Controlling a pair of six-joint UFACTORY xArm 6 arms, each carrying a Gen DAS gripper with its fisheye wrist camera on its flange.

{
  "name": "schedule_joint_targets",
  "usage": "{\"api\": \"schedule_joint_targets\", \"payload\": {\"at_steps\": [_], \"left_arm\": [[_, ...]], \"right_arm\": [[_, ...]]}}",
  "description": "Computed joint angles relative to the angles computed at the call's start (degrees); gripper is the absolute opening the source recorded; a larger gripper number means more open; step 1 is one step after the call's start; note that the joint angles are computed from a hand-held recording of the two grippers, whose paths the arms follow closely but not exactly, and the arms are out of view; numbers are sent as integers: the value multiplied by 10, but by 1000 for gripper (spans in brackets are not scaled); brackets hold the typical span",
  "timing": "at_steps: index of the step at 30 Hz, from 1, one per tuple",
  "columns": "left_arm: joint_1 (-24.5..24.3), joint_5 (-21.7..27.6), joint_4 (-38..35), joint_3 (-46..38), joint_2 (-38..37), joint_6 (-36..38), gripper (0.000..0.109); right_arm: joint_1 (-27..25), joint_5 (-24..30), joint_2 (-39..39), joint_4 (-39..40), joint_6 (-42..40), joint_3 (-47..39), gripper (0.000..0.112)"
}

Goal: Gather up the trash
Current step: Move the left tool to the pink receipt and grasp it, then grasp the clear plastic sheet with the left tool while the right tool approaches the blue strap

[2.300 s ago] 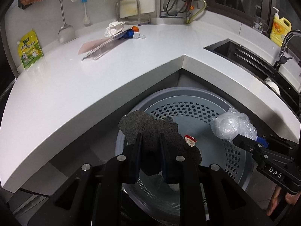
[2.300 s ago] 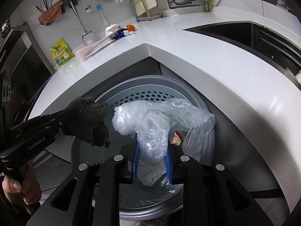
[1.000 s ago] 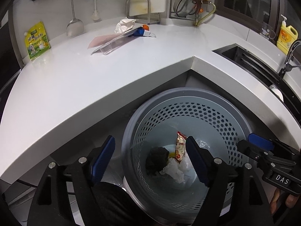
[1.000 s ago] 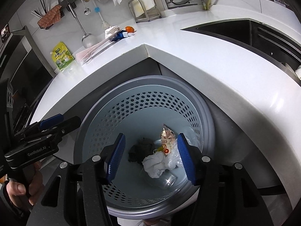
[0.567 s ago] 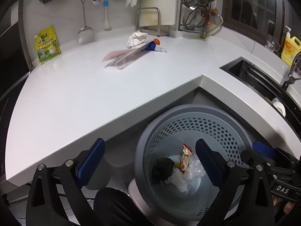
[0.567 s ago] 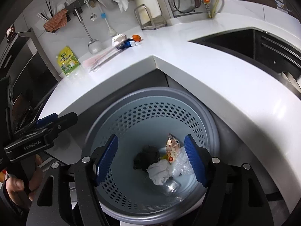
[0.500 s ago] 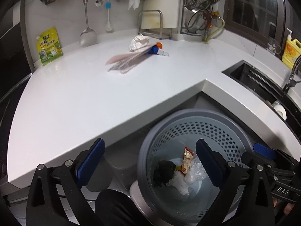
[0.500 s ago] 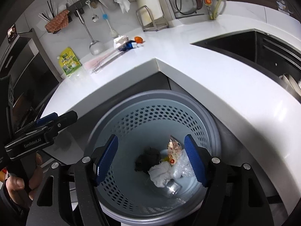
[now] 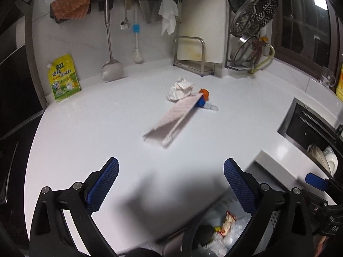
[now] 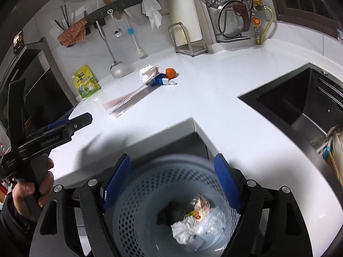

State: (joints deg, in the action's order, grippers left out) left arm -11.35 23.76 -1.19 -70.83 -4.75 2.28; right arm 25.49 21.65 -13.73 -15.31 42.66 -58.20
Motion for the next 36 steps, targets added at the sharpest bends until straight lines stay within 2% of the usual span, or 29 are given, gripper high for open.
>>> {"api": "schedule_joint_targets", "payload": {"at_steps": [6, 10, 14, 17, 21, 24, 25, 27, 34, 36], "left_arm": [[1, 27, 56, -130, 116, -31, 97], [0, 58, 58, -215, 187, -29, 97], [-4, 103, 56, -302, 256, -26, 97], [-6, 157, 35, -380, 309, -12, 97], [-12, 193, 23, -450, 353, 5, 94], [-17, 235, 19, -516, 393, 13, 76], [-18, 257, 15, -546, 411, 16, 67], [-17, 288, 5, -591, 438, 20, 59], [-4, 282, -51, -588, 436, 39, 13], [-2, 263, -55, -561, 419, 40, 12]], "right_arm": [[-19, -6, 40, 68, -61, -40, 77], [-33, 0, 63, 99, -87, -65, 77], [-45, 12, 97, 132, -125, -100, 77], [-52, 16, 123, 170, -163, -131, 77], [-58, 23, 154, 192, -195, -174, 77], [-59, 26, 177, 203, -214, -206, 77], [-60, 27, 185, 207, -221, -217, 77], [-61, 31, 199, 209, -231, -237, 77], [-66, 65, 268, 229, -276, -327, 77], [-68, 81, 294, 236, -290, -361, 77]]}}
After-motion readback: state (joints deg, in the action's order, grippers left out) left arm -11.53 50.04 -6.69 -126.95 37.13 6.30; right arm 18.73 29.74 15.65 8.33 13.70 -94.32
